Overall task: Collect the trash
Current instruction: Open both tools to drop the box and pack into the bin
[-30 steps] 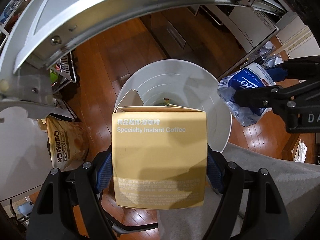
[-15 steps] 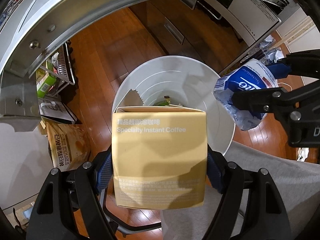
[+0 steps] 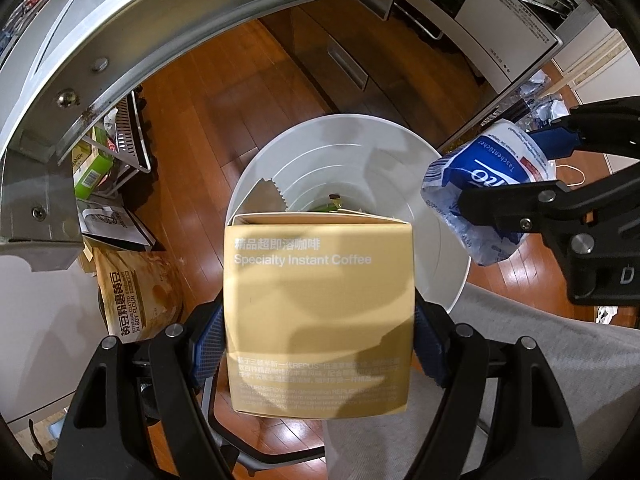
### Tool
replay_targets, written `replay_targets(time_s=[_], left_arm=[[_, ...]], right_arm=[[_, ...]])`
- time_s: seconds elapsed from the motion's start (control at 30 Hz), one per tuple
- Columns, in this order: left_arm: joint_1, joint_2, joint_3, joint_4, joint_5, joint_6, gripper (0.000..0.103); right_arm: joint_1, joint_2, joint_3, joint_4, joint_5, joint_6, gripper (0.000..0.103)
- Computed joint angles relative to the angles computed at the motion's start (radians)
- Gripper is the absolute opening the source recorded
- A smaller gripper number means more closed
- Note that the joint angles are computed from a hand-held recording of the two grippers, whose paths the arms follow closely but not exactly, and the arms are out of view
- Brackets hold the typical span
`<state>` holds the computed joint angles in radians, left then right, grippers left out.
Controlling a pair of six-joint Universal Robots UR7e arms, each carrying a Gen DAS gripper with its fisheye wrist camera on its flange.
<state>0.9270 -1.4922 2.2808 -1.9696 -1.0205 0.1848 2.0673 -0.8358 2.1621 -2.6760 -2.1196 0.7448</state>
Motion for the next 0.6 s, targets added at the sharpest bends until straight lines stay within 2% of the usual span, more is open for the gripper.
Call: replay_targets(time_s=[0.43,0.53,0.6], left_arm=[[0.0,0.001,-0.003,0.007,-0.006,-0.001,0.079],[0.004,0.003,-0.01,0.017,-0.015,0.001,0.079],[0.006,0.001,-0.015,0.019,-0.026,0.006,0.092]], right_arm=[[-0.004,-0.007,-0.001,0.015,-0.011,0.004,0.054],[-0.005,-0.015,0.001,0.021,-0.018,0.014,0.059],[-0.002,-0.018,0.003,0.018,-0.023,0.022,0.066]])
